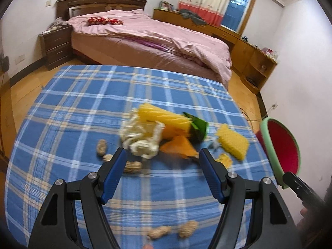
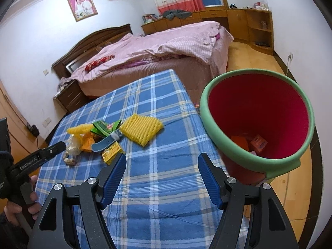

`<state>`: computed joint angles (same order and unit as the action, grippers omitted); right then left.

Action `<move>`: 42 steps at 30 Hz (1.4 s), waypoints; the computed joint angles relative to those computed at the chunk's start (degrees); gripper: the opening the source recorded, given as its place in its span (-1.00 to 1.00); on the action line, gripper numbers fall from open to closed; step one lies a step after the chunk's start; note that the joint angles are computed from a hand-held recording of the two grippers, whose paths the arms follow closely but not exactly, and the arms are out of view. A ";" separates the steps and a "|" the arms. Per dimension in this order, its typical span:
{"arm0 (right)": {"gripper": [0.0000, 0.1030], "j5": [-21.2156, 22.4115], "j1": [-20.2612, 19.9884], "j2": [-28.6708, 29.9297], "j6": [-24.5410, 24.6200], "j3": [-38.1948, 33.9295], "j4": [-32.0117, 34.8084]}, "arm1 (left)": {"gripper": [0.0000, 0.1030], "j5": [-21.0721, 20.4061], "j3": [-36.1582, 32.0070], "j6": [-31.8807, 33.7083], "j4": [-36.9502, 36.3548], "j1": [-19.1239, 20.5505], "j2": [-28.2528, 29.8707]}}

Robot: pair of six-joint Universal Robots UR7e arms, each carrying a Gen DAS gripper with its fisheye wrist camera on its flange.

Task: Collect trash
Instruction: 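Move both tools back over the bed toward the remaining trash, then grasp the white tissue with the left tool while the right tool grasps the yellow foam net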

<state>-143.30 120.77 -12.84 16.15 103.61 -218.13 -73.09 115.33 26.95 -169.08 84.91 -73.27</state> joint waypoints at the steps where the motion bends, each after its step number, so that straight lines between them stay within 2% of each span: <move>1: 0.42 0.05 -0.13 0.11 0.08 -0.26 0.43 | 0.39 0.03 -0.35 0.09 -0.25 0.33 0.28; 11: 0.48 0.78 -1.26 0.92 1.00 -1.46 2.56 | 0.41 0.59 -2.81 2.66 -0.80 1.18 3.75; 16: 0.48 0.76 -1.66 0.86 1.89 -1.28 3.11 | 0.41 4.19 -4.59 5.23 -4.01 0.49 7.23; 20: 0.48 0.17 -1.90 0.80 2.34 -1.39 3.59 | 0.41 5.32 -6.78 5.48 -3.84 1.04 9.19; 25: 0.49 0.24 -2.69 0.82 2.57 -2.69 5.37 | 0.41 4.71 -9.50 3.94 -0.13 2.34 10.60; 27: 0.60 0.57 -3.12 0.99 2.26 -3.72 6.35 | 0.41 4.17 -9.41 4.75 -1.45 2.55 10.78; 29: 0.60 0.91 -3.52 1.23 1.72 -4.96 7.35 | 0.41 2.77 -9.85 4.15 -0.06 2.96 10.61; 35: 0.60 2.33 -5.25 1.76 1.15 -9.16 12.73 | 0.16 2.03 -9.55 4.09 -2.07 3.39 10.58; 37: 0.60 2.21 -5.65 2.30 0.67 -10.78 14.05 | -0.05 0.46 -9.78 3.95 -0.53 3.83 10.24; 42: 0.60 0.53 -6.28 3.68 0.45 -14.73 17.59 | -0.21 -2.64 -9.56 2.70 0.76 4.67 9.06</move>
